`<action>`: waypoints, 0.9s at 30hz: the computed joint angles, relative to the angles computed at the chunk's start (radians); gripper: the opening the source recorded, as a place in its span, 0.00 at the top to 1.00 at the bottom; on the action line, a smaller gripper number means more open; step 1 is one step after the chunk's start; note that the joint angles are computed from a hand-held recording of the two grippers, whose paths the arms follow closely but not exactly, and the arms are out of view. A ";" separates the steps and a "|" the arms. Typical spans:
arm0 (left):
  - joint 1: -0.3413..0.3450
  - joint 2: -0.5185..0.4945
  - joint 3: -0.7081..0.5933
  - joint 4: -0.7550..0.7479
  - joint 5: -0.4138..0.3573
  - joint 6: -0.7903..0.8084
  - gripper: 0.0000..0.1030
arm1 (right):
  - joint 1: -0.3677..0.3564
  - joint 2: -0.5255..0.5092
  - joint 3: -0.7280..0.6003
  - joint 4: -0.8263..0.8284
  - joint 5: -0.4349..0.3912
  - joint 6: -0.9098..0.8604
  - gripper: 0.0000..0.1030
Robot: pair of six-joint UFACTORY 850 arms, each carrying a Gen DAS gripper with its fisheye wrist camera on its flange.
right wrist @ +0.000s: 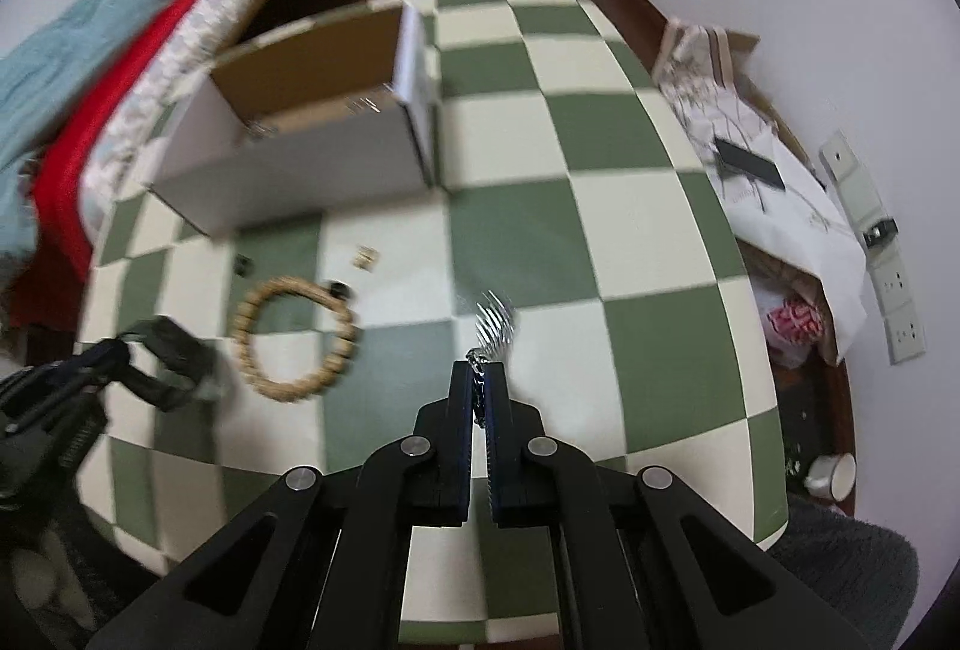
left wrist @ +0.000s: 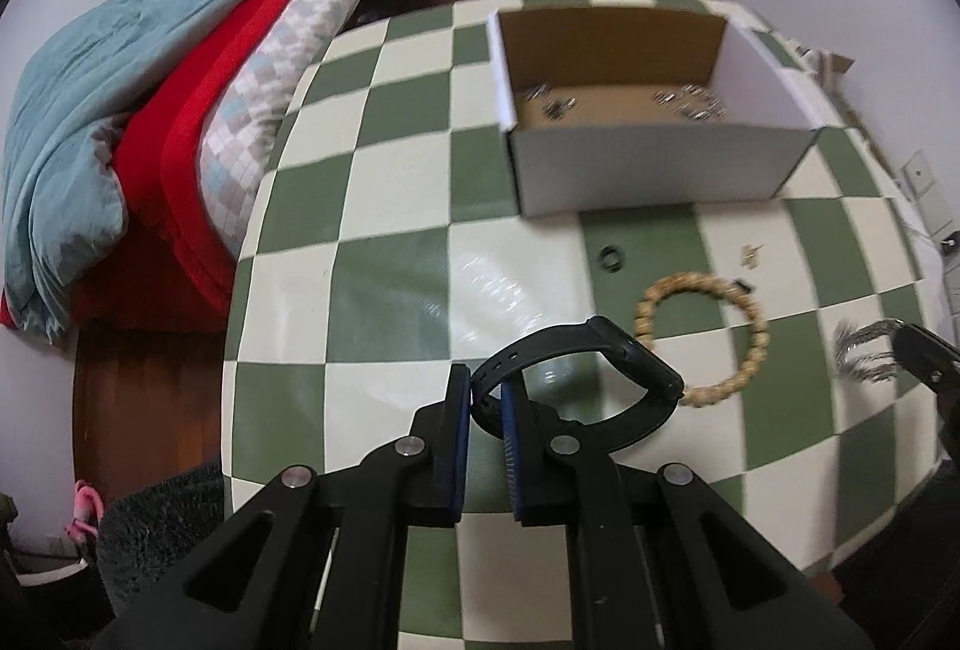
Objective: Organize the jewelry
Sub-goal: 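Lower the curb chain into the box with the right gripper while the left gripper drops the watch in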
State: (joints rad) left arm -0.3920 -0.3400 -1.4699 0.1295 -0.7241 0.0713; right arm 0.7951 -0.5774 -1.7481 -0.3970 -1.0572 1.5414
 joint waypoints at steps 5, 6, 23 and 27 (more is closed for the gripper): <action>-0.004 0.038 -0.009 -0.061 0.019 0.053 0.93 | 0.016 -0.010 -0.064 -0.046 -0.020 0.004 0.96; -0.004 0.044 -0.016 -0.073 0.022 0.060 0.93 | 0.016 -0.007 -0.067 -0.053 -0.021 0.003 0.96; 0.027 -0.023 -0.274 -0.234 -0.009 0.115 0.93 | 0.023 -0.076 -0.361 -0.210 -0.128 -0.084 0.96; 0.025 -0.089 -0.369 -0.228 -0.036 0.106 0.93 | -0.003 -0.106 -0.429 -0.216 -0.125 -0.121 0.96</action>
State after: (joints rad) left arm -0.3669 -0.4295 -1.8393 -0.0986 -0.7598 0.1771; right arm 0.7917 -0.6830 -2.1768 -0.6126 -1.1825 1.4202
